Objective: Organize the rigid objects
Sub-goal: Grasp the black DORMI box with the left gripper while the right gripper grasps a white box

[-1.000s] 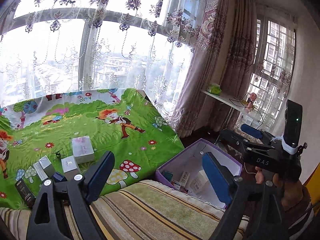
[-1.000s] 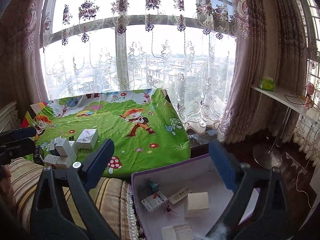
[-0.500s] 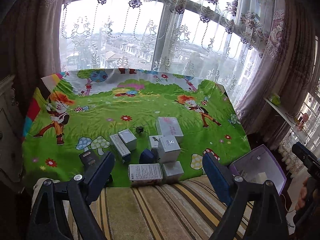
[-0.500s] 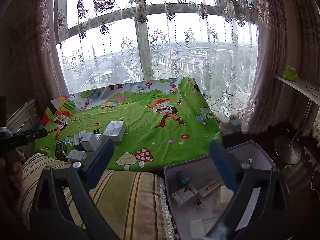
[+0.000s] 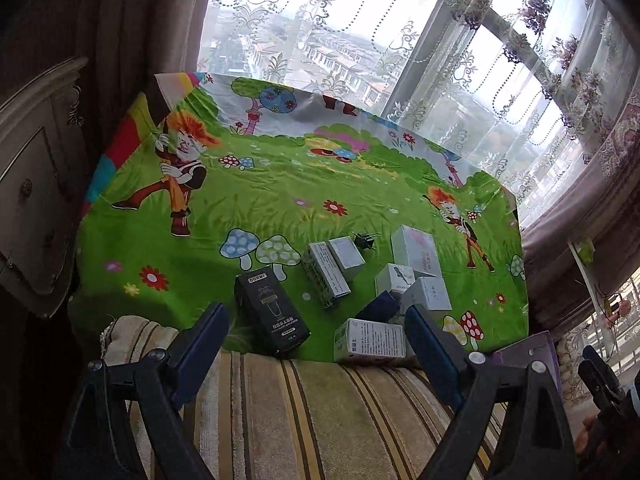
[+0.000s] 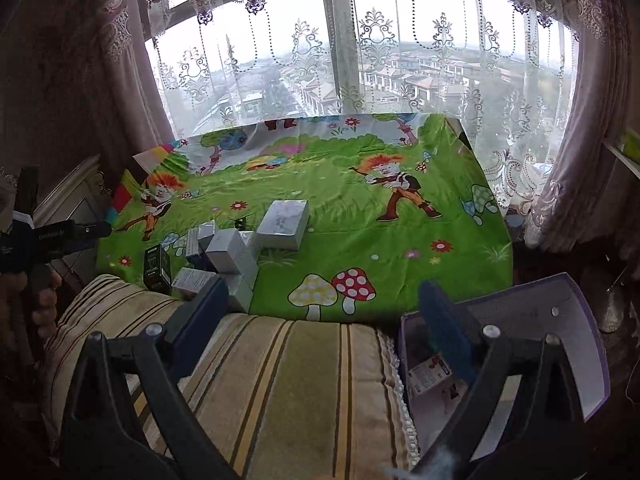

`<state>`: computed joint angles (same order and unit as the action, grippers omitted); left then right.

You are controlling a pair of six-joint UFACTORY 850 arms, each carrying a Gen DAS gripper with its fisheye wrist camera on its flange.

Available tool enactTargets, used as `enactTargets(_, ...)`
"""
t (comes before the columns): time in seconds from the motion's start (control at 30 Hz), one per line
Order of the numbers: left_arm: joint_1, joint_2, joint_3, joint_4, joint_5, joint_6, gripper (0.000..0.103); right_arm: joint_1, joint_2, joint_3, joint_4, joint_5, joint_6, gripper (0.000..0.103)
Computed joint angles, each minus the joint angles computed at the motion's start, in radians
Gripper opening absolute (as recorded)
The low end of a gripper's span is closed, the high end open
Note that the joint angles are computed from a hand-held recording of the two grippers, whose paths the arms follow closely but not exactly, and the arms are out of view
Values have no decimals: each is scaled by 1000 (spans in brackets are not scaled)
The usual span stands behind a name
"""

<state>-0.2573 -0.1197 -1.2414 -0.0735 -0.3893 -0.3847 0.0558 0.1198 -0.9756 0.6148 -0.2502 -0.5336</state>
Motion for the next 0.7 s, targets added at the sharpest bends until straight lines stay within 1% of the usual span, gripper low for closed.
enactTargets(0.07, 25, -28, -30, -76, -35, 42, 90, 11, -24, -23, -22, -25, 25, 97)
enactTargets(0.1, 35, -42, -45, -100, -51, 52, 90, 16, -36, -34, -10, -37, 15, 97)
enactTargets(0.17, 53, -78, -81, -128, -92, 46, 90, 30, -59, -55, -45, -50, 51, 97)
enactTargets(0.23, 71, -120, -122, -181, -142, 59, 90, 45, -86, -83, -107, -62, 120, 97)
enactTargets(0.3, 87, -167, -167, -245, -197, 82, 90, 53, -117, -112, -126, -86, 146, 97)
enactTargets(0.37, 90, -209, -207, -243, -238, 45, 90, 67, -151, -147, -170, -109, 192, 97)
enactTargets(0.47, 81, -265, -254, -202, -278, -17, 90, 87, -203, -200, -198, -144, 217, 97)
enactTargets(0.57, 72, -307, -277, -162, -298, -70, 90, 108, -252, -249, -228, -176, 248, 97)
enactTargets(0.7, 67, -343, -279, -128, -311, -99, 90, 137, -319, -307, -258, -215, 279, 97)
